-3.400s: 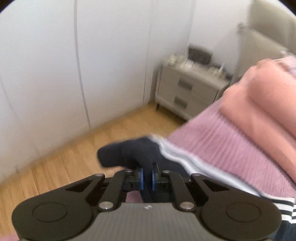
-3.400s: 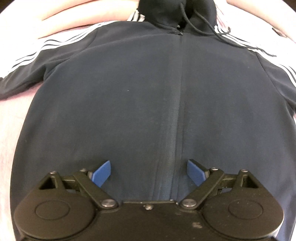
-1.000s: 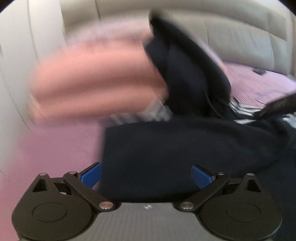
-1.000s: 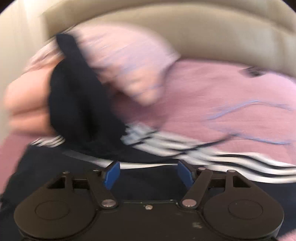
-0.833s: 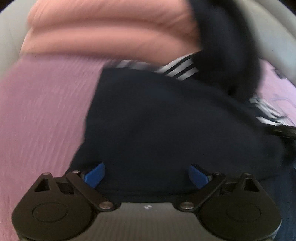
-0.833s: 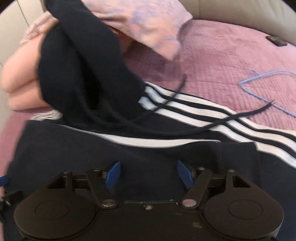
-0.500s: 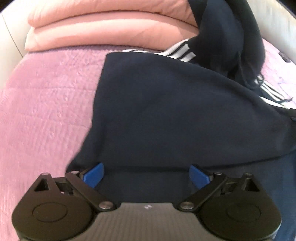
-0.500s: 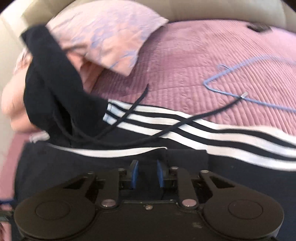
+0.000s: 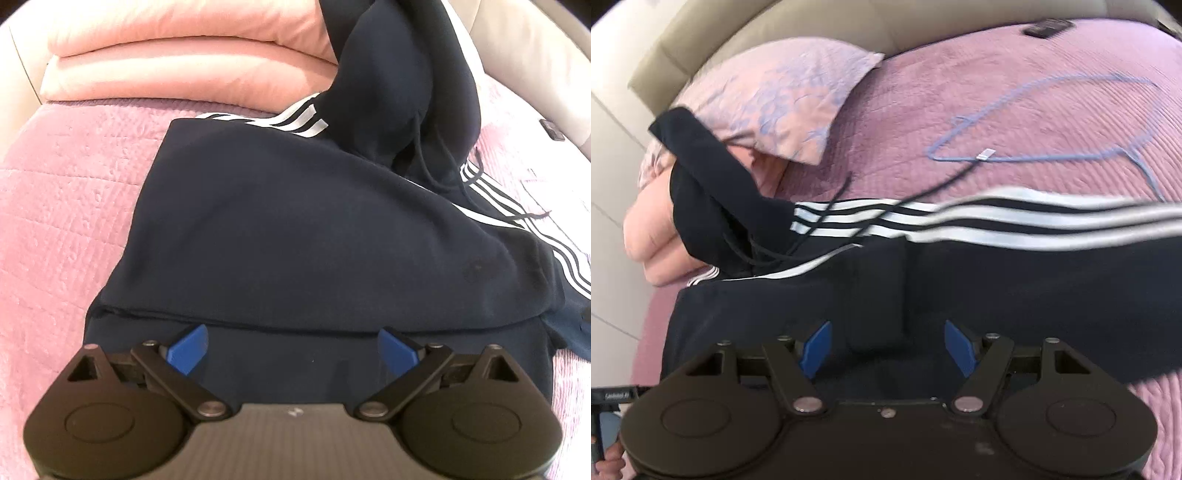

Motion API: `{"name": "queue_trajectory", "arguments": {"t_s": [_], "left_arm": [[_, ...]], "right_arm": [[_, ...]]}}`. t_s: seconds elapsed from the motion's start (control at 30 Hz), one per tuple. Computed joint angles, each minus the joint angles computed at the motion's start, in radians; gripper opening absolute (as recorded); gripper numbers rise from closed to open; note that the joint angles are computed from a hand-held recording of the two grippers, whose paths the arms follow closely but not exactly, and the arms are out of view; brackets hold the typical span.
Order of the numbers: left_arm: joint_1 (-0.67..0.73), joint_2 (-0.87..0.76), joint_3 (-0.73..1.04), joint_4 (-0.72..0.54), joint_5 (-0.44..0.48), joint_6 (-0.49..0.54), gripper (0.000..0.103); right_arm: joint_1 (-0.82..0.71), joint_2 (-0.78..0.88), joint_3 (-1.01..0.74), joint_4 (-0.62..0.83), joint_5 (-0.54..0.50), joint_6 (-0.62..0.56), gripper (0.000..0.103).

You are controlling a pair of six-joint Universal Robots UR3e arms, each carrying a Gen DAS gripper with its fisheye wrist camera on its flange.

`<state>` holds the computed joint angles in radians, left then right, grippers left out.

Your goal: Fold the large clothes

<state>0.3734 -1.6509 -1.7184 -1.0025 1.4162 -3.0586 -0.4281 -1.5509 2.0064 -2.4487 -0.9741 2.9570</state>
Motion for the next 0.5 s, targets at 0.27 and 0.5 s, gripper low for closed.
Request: {"name": "queue_trajectory", "arguments": {"t_s": [0.27, 0.5], "left_arm": [[-0.017, -0.038, 0.033, -0.010, 0.032, -0.022, 0.100], [-0.012, -0.051, 0.037, -0.015, 0.019, -0.026, 0.100]], "right_arm": [[-0.378, -0.230, 0.278, 0.014, 0.068, -0.101, 0.081], [-0.609, -0.174, 0.367, -0.158, 0.094, -0.051, 0.081]]}}
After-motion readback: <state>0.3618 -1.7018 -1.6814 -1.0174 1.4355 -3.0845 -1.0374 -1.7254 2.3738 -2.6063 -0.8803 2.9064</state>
